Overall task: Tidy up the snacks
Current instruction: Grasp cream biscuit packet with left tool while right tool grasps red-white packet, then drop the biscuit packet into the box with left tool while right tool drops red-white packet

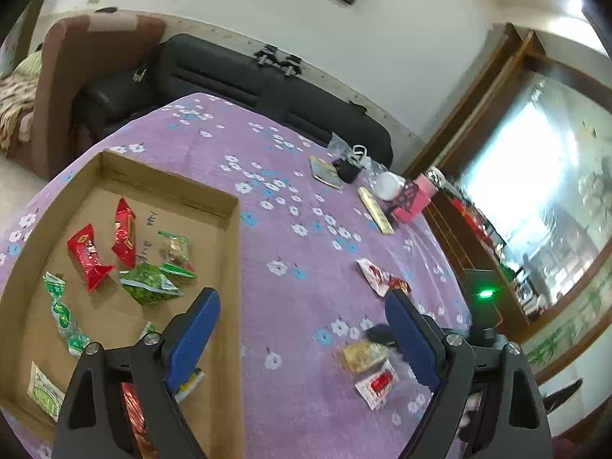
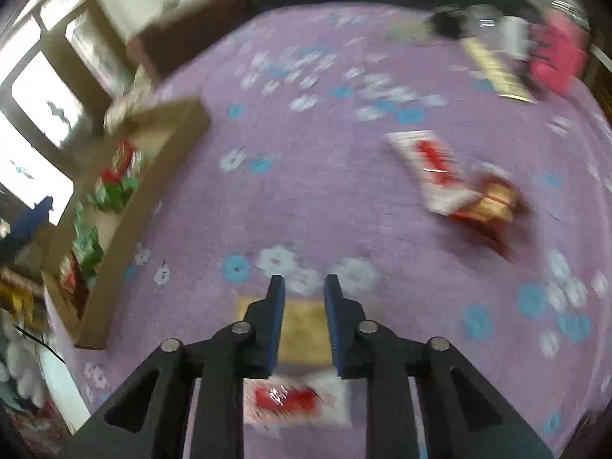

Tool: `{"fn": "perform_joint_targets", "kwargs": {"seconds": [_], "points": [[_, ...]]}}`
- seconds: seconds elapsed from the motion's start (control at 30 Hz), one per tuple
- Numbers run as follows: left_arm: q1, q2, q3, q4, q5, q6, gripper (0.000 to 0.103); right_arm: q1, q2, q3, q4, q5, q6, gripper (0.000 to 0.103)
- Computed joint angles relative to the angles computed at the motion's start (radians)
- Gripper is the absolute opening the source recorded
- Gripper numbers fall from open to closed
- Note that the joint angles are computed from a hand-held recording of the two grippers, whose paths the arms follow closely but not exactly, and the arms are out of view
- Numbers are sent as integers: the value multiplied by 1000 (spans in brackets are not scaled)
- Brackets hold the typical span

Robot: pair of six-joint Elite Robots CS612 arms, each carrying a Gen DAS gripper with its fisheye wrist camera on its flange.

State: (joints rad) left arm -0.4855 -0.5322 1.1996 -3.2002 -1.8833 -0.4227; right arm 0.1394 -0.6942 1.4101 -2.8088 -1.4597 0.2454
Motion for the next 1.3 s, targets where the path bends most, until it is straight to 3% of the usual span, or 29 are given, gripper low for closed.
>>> {"fn": "perform_joint_targets", "kwargs": {"seconds": [0.07, 0.17, 0.27, 0.33, 0.37, 0.4, 0.57, 0.8, 0.83, 0.9, 1.1, 1.3], "points": [[-8, -6, 8, 14, 2, 38, 91, -11, -44, 93, -81, 17, 43, 29], [-19, -9, 13, 36, 10, 71, 91, -22, -88, 188, -126, 111, 74, 29], [-25, -1, 1, 52, 1, 59, 91, -29, -93, 216, -136, 236, 114, 31], [-29, 1, -1, 53, -2, 57, 91, -36, -80, 211, -146, 293, 173, 39], [-30, 0, 1, 53, -4, 59, 91, -32, -76, 206, -140, 273, 200, 47], [-32, -2, 4, 53, -3, 62, 91, -22, -72, 193, -112, 214, 222, 48], [-36, -16, 30, 44, 28, 65, 91, 1, -38, 125, -110, 112, 261, 52], [-44, -18, 29, 62, 71, 97, 91, 63, 15, 5, -10, -140, 120, 53], [-46, -16, 25, 69, 71, 104, 91, 72, 22, -7, -4, -183, 94, 52], [-50, -11, 13, 91, 74, 126, 91, 78, 26, -11, -3, -234, 53, 32], [-65, 23, -68, 234, 62, 197, 91, 47, -6, 63, -61, -215, 27, 26], [-100, 101, -227, 431, 148, 296, 91, 19, -31, 124, -117, -172, 64, 26]]}}
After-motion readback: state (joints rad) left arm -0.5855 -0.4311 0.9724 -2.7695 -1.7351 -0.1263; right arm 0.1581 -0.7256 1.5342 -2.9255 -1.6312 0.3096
